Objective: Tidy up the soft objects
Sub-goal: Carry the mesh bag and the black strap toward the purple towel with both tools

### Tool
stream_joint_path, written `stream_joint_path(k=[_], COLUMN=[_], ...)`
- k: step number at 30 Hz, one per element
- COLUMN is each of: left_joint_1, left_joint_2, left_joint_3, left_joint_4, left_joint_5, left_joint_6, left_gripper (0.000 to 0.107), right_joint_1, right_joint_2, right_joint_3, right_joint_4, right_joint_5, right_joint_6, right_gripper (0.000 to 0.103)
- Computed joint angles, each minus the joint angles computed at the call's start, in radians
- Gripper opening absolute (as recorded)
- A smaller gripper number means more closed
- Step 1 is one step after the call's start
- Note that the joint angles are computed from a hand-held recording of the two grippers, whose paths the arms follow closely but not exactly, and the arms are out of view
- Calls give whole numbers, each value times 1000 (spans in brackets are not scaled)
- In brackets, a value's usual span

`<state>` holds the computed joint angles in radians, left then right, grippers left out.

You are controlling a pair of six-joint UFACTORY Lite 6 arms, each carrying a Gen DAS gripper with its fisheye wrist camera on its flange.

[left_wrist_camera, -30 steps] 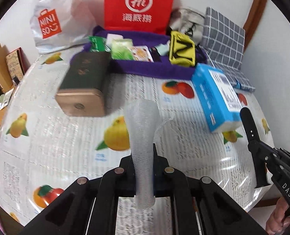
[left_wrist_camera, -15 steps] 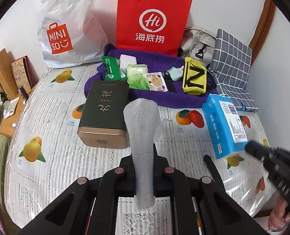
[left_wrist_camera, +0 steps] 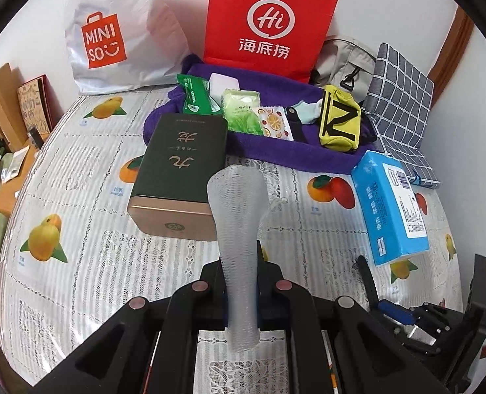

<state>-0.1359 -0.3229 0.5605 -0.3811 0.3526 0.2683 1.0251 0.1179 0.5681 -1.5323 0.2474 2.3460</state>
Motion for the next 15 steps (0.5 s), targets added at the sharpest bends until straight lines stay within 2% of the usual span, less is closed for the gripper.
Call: stream_joint_path(k=[2,9,15], left_joint_1=[9,26,57], left_joint_2=[4,-8,7], left_joint_3=[2,-7,-15], left_joint_4=[-33,-109,-204], left_joint_5=[3,15,23], left_joint_6=[38,126,235], left_gripper=[10,10,10], right_joint_1=[17,39,42], right_joint_2=[16,41,118], right_joint_3=[2,51,100], right_joint_4=[-61,234,161], right_joint_5=[21,100,144], right_joint_6=[62,-197,-134], right_gripper=[32,32,32])
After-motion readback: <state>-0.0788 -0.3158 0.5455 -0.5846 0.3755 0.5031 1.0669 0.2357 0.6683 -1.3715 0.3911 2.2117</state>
